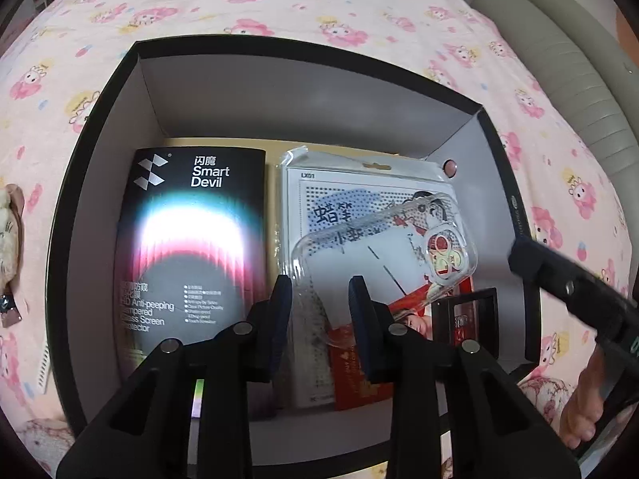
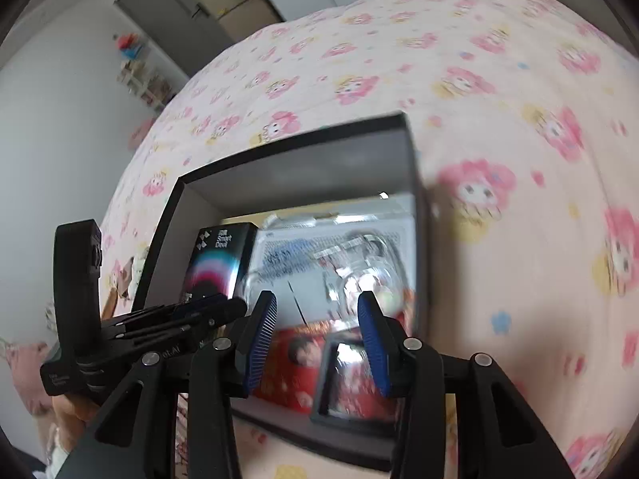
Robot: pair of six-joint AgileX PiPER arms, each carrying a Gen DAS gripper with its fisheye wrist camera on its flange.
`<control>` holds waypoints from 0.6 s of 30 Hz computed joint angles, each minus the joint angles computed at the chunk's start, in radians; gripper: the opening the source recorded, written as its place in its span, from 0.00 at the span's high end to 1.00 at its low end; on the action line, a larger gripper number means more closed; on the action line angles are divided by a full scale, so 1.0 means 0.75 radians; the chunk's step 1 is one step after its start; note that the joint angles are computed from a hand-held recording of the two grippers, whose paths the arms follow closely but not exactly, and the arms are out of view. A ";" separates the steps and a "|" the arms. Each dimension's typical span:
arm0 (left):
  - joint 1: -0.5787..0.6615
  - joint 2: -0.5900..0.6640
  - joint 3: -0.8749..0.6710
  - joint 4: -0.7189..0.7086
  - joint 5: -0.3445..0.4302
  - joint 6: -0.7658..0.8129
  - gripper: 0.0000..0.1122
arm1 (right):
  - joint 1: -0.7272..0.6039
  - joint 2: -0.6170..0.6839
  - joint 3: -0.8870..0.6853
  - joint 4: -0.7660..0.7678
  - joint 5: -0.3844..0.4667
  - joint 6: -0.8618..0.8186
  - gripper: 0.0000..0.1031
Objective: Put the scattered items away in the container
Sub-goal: 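Lower the phone case flat onto the bead-art package and release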
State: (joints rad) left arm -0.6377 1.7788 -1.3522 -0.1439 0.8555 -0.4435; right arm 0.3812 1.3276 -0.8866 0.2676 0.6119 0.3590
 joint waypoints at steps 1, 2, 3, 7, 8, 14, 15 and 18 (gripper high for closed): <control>0.011 0.022 -0.024 -0.026 0.021 0.027 0.73 | -0.003 0.039 -0.040 -0.001 0.017 -0.016 0.63; 0.023 0.047 -0.041 -0.052 0.032 0.057 0.73 | -0.003 0.106 -0.110 -0.033 0.062 -0.016 0.63; 0.024 0.075 -0.065 -0.057 0.050 0.059 0.73 | 0.002 0.144 -0.150 -0.072 0.082 0.008 0.63; 0.047 0.128 -0.086 -0.080 0.038 0.072 0.74 | -0.035 0.240 -0.196 0.003 0.081 -0.062 0.63; 0.056 0.118 -0.075 -0.104 0.022 0.094 0.84 | -0.042 0.234 -0.162 0.070 0.055 -0.128 0.63; 0.084 0.070 -0.013 -0.216 -0.048 0.201 0.93 | 0.050 0.168 -0.066 -0.054 0.006 -0.032 0.63; 0.096 0.060 0.003 -0.248 -0.064 0.221 0.93 | 0.054 0.161 -0.059 -0.046 0.005 -0.034 0.63; 0.143 0.018 0.064 -0.374 -0.134 0.302 0.93 | 0.076 0.156 -0.053 -0.081 0.005 -0.013 0.63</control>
